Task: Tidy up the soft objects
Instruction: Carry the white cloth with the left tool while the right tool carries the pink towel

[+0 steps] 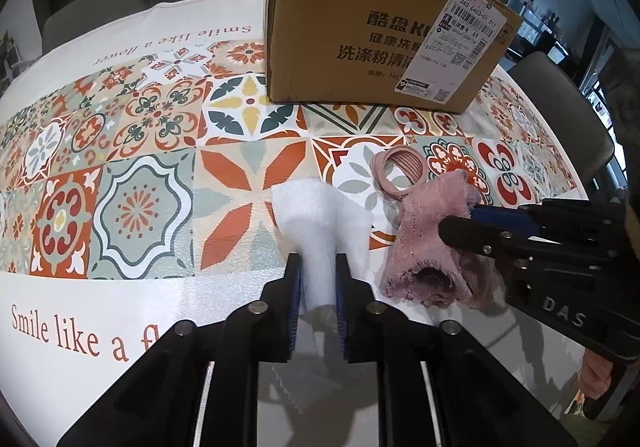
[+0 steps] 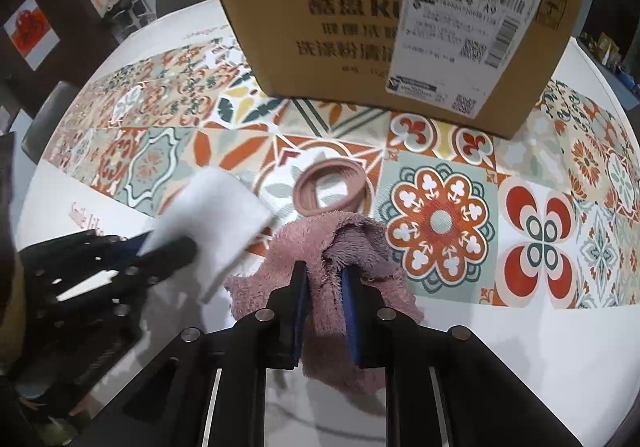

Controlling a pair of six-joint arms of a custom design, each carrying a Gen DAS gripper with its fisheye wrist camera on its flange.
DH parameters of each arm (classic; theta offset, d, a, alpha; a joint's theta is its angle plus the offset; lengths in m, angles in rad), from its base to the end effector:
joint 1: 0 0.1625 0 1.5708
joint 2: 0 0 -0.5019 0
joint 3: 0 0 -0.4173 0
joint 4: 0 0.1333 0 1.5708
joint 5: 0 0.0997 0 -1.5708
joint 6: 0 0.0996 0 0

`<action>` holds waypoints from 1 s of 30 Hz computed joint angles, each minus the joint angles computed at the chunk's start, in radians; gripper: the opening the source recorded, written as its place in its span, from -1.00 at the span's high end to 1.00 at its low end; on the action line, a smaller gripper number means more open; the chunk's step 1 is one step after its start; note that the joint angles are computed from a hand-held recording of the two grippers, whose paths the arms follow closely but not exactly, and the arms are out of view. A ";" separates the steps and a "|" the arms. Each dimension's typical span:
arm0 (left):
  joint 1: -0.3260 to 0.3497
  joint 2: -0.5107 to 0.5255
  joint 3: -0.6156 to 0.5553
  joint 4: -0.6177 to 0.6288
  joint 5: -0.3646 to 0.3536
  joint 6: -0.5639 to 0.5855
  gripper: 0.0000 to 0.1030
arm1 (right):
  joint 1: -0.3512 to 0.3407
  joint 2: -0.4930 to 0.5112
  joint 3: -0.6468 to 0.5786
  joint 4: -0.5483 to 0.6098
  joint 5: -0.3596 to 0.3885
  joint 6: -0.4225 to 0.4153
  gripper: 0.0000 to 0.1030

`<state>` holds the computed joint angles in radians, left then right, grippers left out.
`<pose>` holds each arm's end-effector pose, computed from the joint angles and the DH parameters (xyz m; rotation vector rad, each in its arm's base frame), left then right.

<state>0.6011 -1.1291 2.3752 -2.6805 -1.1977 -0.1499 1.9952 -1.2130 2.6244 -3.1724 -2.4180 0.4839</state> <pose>-0.2619 -0.3852 0.1153 1.1292 2.5097 -0.1165 0.1986 -0.2970 0.1747 -0.1727 -2.3698 0.6731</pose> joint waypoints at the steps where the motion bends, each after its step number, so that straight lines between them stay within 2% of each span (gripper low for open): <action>1: 0.000 0.000 -0.001 -0.001 0.002 0.001 0.43 | 0.007 -0.001 -0.003 0.003 -0.003 -0.001 0.65; 5: 0.000 0.012 -0.013 0.000 0.024 0.016 0.30 | 0.011 -0.002 -0.010 0.008 0.005 -0.004 0.65; 11: 0.001 0.051 -0.040 -0.001 0.043 0.061 -0.02 | -0.001 -0.006 -0.007 0.007 0.017 0.001 0.65; 19: 0.002 0.121 -0.064 -0.011 0.080 0.081 -0.02 | -0.021 -0.014 -0.003 0.006 0.033 0.007 0.65; 20: 0.001 0.127 -0.065 -0.013 0.086 0.081 0.00 | -0.022 -0.013 -0.003 0.007 0.033 0.007 0.65; 22: 0.004 0.131 -0.064 -0.028 0.077 0.090 0.32 | -0.022 -0.011 -0.004 0.008 0.034 0.007 0.65; 23: 0.003 0.130 -0.063 -0.035 0.075 0.091 0.40 | -0.022 -0.011 -0.004 0.008 0.034 0.008 0.65; 25: 0.002 0.130 -0.063 -0.042 0.077 0.096 0.68 | -0.022 -0.011 -0.003 0.005 0.035 0.009 0.65; 30: -0.015 0.101 -0.048 -0.068 0.096 0.102 0.70 | -0.020 -0.017 -0.001 0.005 0.033 0.016 0.65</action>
